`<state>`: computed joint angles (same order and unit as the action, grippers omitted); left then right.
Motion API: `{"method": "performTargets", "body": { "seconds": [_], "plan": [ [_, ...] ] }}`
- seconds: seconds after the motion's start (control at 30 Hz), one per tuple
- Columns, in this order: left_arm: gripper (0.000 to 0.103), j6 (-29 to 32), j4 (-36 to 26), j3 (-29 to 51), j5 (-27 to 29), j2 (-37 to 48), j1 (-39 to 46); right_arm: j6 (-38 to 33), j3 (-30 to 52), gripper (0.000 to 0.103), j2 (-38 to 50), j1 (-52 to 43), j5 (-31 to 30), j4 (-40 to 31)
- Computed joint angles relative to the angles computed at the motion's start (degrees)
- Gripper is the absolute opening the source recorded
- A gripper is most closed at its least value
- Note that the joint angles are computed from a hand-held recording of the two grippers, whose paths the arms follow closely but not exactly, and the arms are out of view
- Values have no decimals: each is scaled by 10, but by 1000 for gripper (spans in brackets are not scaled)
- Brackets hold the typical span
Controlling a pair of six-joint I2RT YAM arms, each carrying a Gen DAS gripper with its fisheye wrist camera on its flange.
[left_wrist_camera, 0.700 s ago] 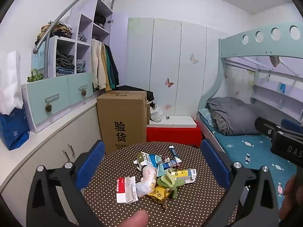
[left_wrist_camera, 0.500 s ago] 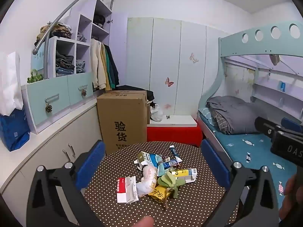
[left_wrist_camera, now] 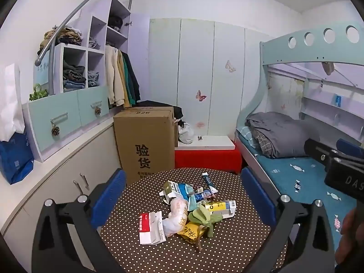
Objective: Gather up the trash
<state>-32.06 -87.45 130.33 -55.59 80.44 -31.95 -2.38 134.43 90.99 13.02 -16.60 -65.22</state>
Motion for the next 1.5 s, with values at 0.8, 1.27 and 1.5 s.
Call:
{"method": "performTargets", "body": {
  "seconds": [0.8, 1.27, 1.5],
  "plan": [
    [99, 6, 14, -4, 3, 2, 0, 2, 2, 98, 5, -14, -10, -2],
    [99, 6, 44, -64, 44, -30, 37, -1, 4, 98, 16, 5, 10, -7],
    [99, -2, 69, -176, 101, -87, 105, -18, -8, 98, 38, 24, 29, -18]
  ]
}}
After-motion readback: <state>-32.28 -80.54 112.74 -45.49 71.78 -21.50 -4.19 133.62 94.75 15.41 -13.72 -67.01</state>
